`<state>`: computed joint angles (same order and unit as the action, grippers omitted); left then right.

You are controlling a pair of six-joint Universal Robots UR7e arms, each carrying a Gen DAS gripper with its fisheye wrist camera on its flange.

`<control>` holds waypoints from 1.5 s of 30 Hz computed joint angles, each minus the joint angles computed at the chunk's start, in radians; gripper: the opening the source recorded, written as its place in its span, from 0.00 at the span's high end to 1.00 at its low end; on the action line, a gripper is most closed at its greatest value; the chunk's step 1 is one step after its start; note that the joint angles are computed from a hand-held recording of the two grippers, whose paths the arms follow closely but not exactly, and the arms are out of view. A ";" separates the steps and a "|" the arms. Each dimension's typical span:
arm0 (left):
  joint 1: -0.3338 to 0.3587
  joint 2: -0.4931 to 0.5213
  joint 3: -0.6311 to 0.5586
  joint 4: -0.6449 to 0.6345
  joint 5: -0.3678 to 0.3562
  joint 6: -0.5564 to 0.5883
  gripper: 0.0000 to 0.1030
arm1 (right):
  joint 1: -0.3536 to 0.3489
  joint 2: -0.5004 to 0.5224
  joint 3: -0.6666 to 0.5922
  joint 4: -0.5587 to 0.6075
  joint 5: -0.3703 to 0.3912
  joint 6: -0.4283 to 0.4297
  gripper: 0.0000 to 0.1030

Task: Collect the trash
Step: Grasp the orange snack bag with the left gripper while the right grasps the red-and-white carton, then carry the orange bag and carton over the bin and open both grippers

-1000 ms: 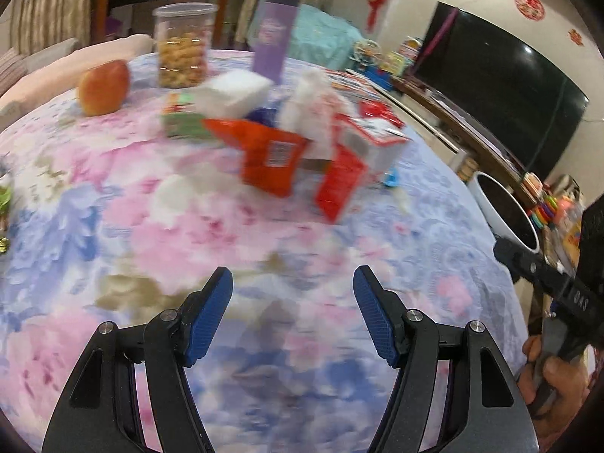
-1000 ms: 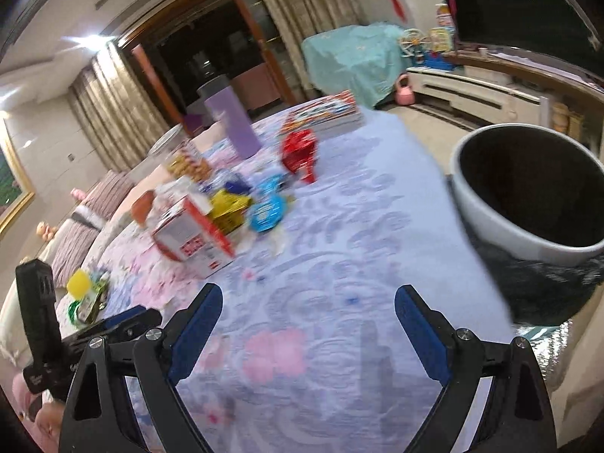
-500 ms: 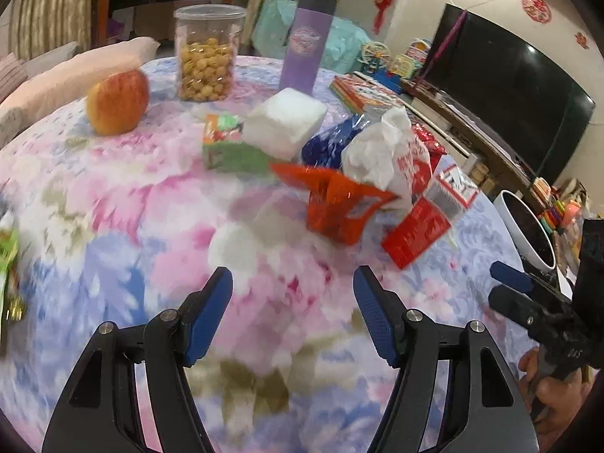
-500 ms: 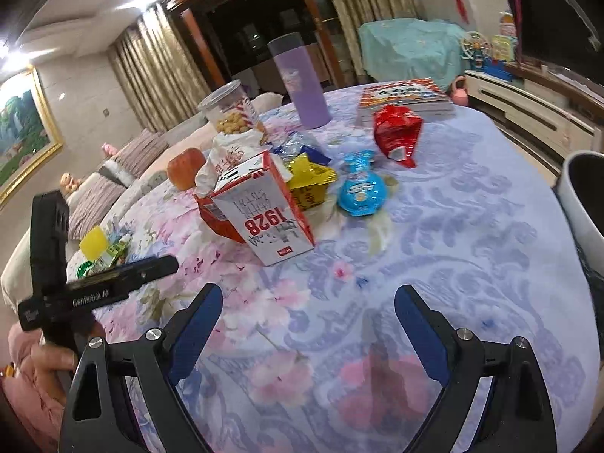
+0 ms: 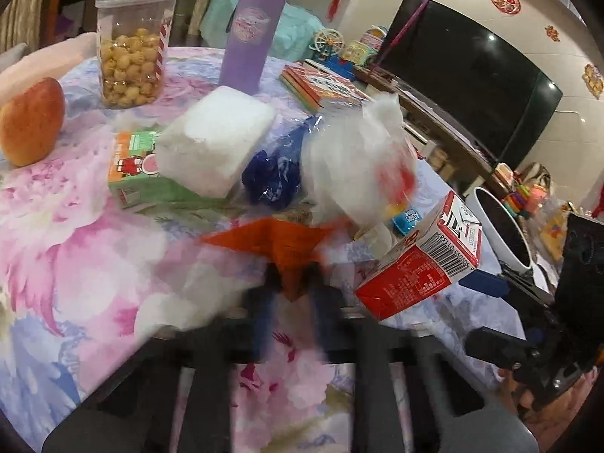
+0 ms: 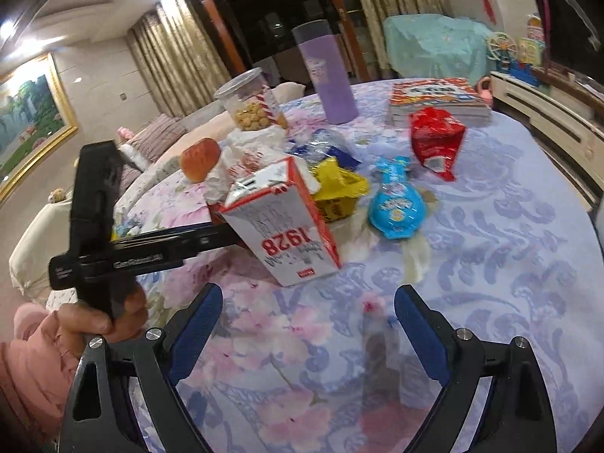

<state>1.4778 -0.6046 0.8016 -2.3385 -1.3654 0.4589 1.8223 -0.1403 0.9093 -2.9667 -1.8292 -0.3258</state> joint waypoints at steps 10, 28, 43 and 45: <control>0.013 -0.139 0.215 -0.151 0.011 -0.032 0.92 | 0.016 0.129 -0.250 0.121 -0.042 -0.050 0.10; -0.051 -0.302 0.550 -0.276 -0.041 -0.032 0.93 | -0.007 -0.071 0.142 -0.148 -0.022 0.036 0.54; -0.143 -0.263 0.617 -0.268 -0.062 0.009 0.93 | -0.039 -0.269 0.482 -0.411 -0.095 0.069 0.54; -0.156 -0.250 0.613 -0.262 -0.063 0.016 0.93 | -0.045 -0.288 0.510 -0.437 -0.100 0.071 0.54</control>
